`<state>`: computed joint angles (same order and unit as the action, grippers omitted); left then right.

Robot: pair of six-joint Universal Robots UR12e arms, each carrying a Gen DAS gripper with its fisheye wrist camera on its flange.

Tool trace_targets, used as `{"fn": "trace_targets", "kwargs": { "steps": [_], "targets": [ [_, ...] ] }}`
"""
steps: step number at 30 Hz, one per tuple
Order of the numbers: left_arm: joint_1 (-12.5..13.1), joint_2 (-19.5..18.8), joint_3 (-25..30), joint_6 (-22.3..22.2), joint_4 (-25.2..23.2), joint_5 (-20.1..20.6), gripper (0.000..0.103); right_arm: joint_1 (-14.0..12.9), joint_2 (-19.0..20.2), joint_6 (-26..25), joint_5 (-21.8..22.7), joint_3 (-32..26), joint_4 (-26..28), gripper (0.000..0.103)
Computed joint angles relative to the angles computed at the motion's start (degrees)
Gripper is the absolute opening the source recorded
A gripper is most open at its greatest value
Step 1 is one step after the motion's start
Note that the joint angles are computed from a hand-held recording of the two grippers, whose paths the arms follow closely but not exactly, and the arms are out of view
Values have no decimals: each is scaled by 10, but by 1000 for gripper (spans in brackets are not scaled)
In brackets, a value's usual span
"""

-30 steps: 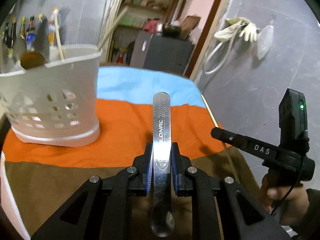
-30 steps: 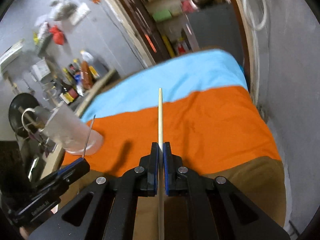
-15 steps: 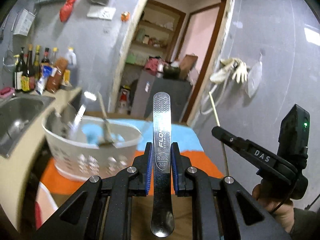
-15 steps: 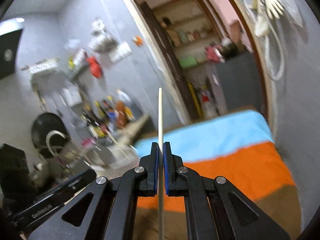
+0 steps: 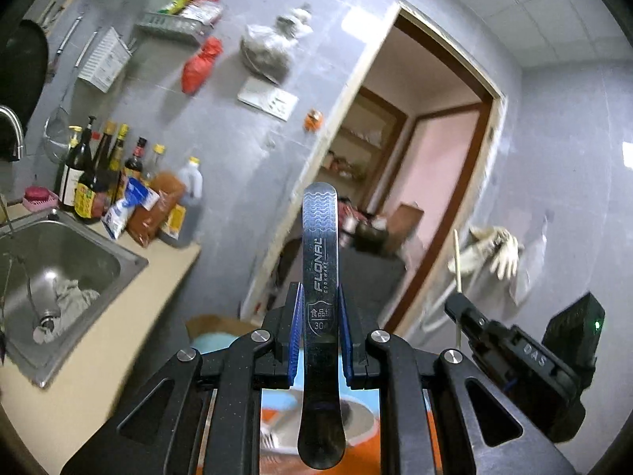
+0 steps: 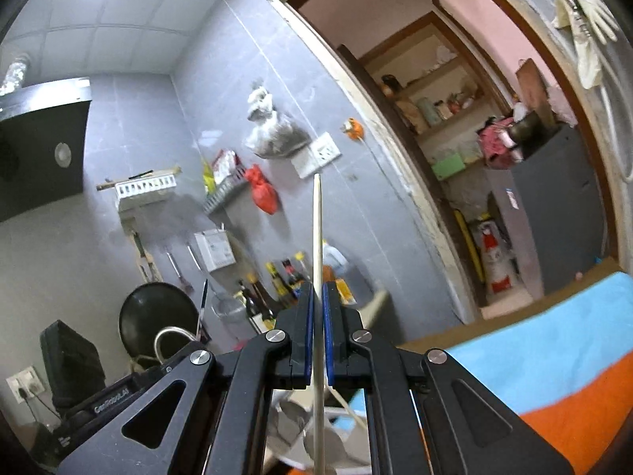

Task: Organize utensils
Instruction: 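Lift knife and chopstick and carry them over the white holder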

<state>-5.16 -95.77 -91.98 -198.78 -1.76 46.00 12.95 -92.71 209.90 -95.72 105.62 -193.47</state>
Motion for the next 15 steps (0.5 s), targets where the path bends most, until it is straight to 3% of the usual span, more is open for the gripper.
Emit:
{"fn": "trace_targets", "kwargs": {
  "steps": [6,12,15],
  "targets": [
    [6,-39,16,-50,59,9,14,2,39,-19,-5,-7,-77,3],
    [5,-63,7,-112,130,9,14,11,66,-55,-39,-2,-137,3],
    [3,-67,3,-119,143,24,14,19,78,-84,-65,0,-176,3]
  ]
}}
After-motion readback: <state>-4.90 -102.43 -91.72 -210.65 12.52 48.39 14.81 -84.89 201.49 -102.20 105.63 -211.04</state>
